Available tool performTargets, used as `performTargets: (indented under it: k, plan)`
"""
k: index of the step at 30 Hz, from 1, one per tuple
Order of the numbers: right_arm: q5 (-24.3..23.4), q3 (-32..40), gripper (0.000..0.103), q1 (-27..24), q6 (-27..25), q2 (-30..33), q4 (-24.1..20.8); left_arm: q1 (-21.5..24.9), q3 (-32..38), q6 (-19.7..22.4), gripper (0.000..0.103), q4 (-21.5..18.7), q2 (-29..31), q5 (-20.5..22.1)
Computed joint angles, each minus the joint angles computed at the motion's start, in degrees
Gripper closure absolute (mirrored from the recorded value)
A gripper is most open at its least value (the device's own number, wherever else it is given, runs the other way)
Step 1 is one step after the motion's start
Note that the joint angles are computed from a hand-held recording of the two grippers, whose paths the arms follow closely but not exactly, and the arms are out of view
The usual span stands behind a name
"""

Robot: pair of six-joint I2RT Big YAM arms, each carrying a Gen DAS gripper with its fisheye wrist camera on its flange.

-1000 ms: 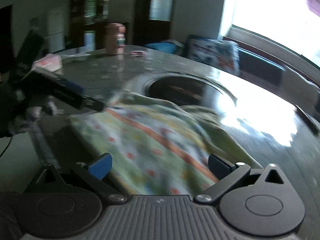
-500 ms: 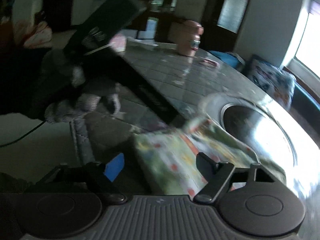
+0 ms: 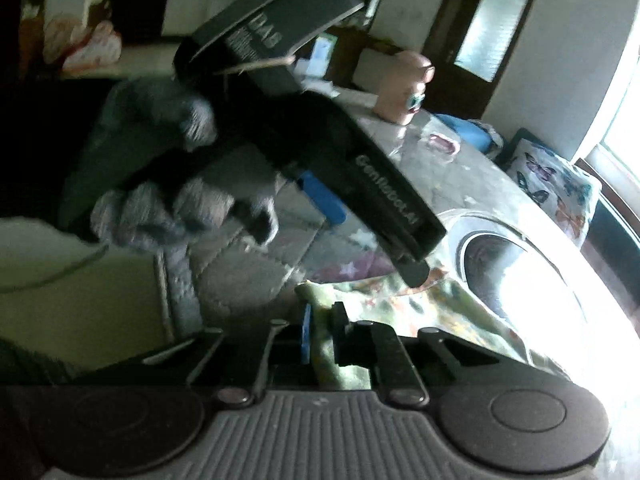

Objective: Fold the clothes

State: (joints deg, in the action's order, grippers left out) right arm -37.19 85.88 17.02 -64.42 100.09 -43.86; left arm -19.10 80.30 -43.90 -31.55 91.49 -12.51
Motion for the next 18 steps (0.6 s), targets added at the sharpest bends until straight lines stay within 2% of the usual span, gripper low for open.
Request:
performTargets:
  k: [6,9,12,14,16,18]
  plan:
    - [-4.2,2.2,0.096,-2.3,4.8,0.0,-1.0,0.3,1.3,-4.3,0.016,1.2,1.1,4.8]
    - [-5.9,3.4,0.097,-3.3,6.9,0.2,-1.1,0.8,1.8,-6.5,0.029,2.9,1.9,8.3]
    - [-7.2,3.9,0.097,-4.0,8.3,0.4,-0.8,1.4,1.4,-9.4,0.046,5.5,2.6,11.8]
    - [-8.1,3.9,0.097,-4.5,8.5,0.3,-1.2,1.7,1.2,-11.3,0.066,6.6,3.0,13.4]
    - [-8.5,3.9,0.097,-4.7,8.3,0.4,-1.7,2.0,0.9,-12.4,0.08,7.3,3.3,14.3]
    - [-8.6,4.3,0.097,-4.7,8.0,0.9,-2.8,2.1,0.8,-13.0,0.088,7.8,3.6,14.8]
